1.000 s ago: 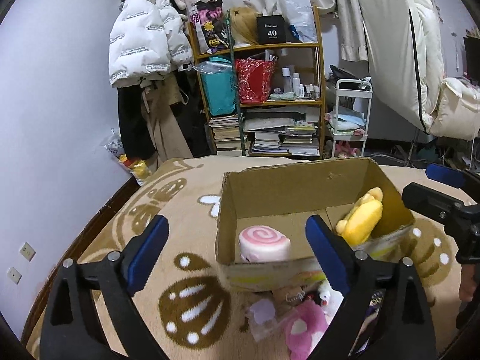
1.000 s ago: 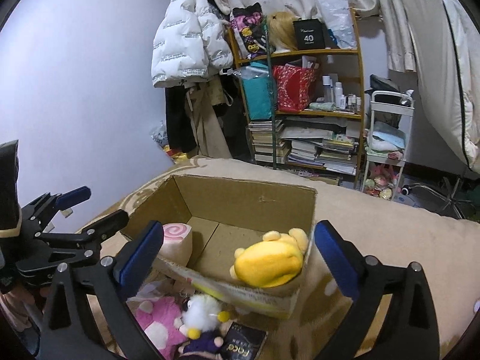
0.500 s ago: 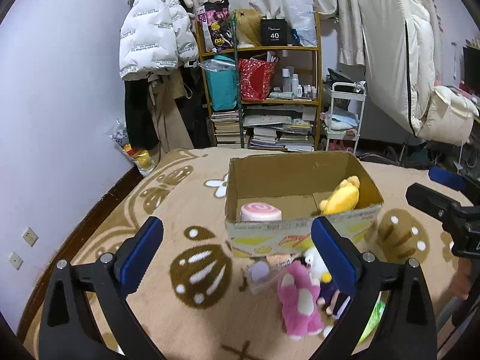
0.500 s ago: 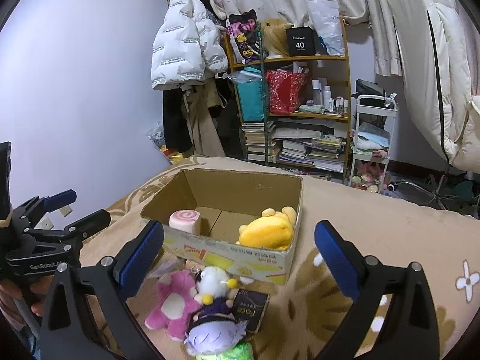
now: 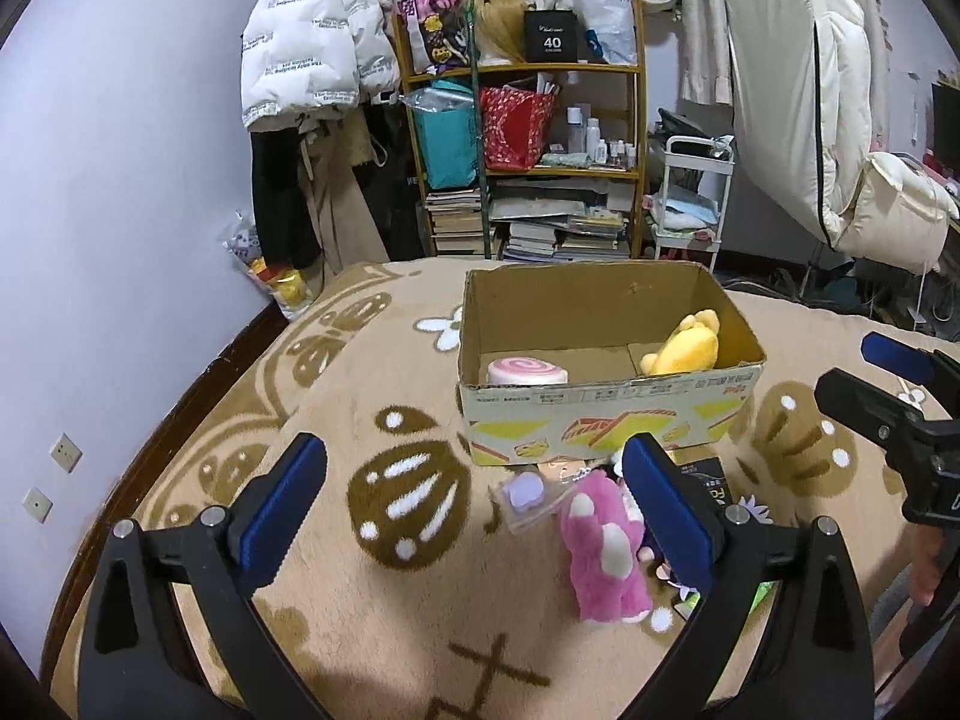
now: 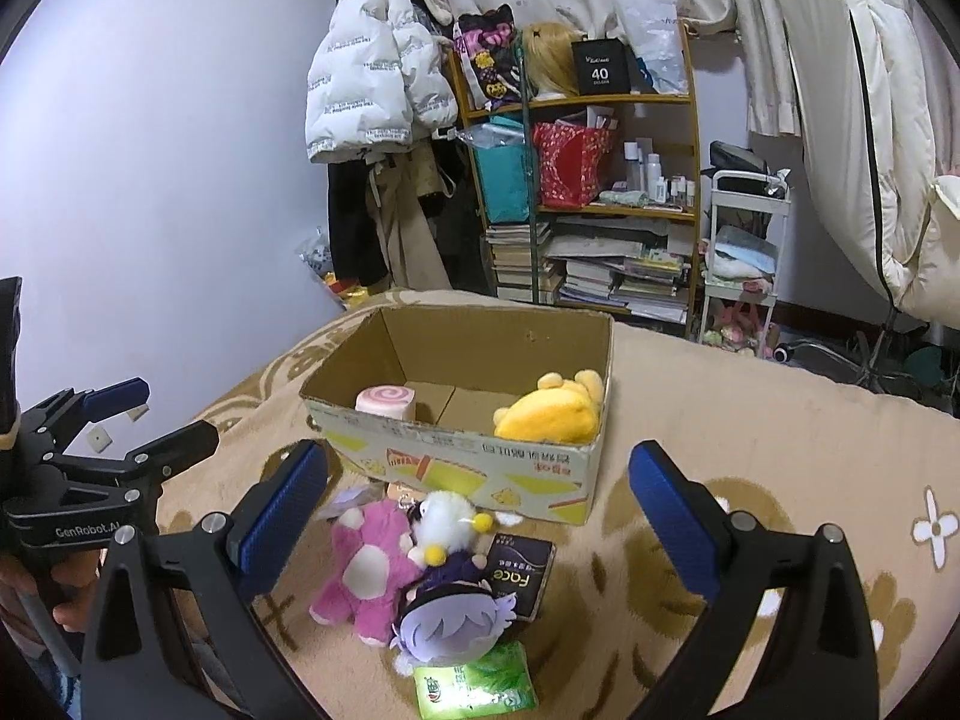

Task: Organize soft objects
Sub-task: 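Pull both open tools back from the box toward the remaining toys, then grasp the pink plush with the left tool while the right tool grasps the purple-haired doll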

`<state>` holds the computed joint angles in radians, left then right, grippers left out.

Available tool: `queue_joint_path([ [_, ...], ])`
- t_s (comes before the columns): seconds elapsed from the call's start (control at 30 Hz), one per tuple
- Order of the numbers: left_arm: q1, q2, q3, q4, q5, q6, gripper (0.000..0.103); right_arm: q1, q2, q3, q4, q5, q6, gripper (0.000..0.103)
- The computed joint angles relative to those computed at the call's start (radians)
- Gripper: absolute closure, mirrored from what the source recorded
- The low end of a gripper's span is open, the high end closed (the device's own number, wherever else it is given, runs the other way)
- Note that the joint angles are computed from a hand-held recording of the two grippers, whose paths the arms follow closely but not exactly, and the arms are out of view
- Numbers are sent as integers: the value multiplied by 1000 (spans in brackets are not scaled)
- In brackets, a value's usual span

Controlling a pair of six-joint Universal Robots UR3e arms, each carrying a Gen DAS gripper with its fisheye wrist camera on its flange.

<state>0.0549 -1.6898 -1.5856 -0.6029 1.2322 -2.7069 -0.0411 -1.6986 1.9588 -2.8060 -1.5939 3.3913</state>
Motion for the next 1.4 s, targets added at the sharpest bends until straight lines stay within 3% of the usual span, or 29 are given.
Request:
queue_joint_path([
  [0.53,-34,-143,145,-167,3,7,5,-9,90,-6,8,9,9,0],
  [0.83,-68,-234,259,-299,28,14,5,-30,163,-29,25,72,21,0],
  [1.4,-115,-390,449,-476,89,-27,5,-29,247,-76,155,105,17,0],
])
